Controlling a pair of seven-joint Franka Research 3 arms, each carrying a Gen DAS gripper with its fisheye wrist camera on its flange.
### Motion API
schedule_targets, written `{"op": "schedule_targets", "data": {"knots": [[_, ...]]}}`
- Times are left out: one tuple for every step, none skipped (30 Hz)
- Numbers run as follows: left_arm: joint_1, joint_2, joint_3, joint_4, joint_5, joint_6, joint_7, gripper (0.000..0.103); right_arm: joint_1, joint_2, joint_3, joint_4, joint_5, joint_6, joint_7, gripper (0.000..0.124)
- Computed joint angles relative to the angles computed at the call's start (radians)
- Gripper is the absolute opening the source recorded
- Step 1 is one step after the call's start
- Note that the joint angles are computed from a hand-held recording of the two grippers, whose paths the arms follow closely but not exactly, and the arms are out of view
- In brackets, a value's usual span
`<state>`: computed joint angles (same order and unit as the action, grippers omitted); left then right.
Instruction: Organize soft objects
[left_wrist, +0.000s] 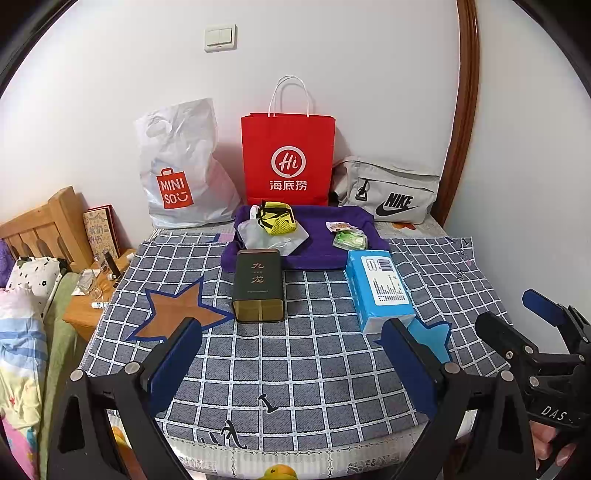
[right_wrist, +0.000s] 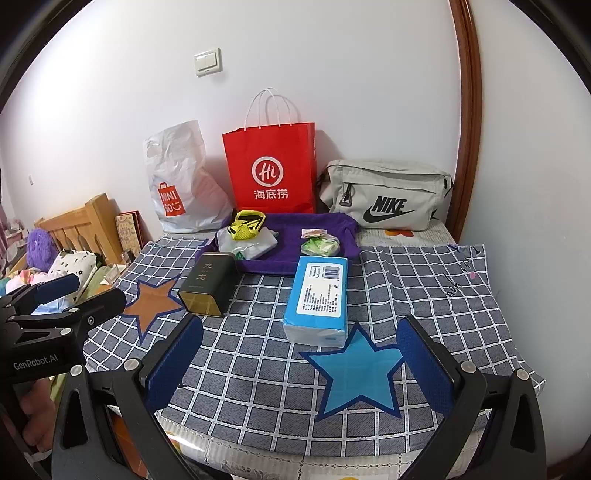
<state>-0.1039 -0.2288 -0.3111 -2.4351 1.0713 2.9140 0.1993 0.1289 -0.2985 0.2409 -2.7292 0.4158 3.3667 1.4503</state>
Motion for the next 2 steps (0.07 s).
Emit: {"op": "schedule_targets", "data": {"knots": [[0.001,0.003,0.000,0.004,0.002,-0.001,0.003,0.098,0.003,0.005,-0.005,0.005,-0.002,-0.001,0.001,0.103],[-0.001,0.008,0.003,0.009,-0.002,-0.001,0.012,0.098,0.015,0.012,-0.019,0.010,-0.007,-0.004,0.002,0.103]]}}
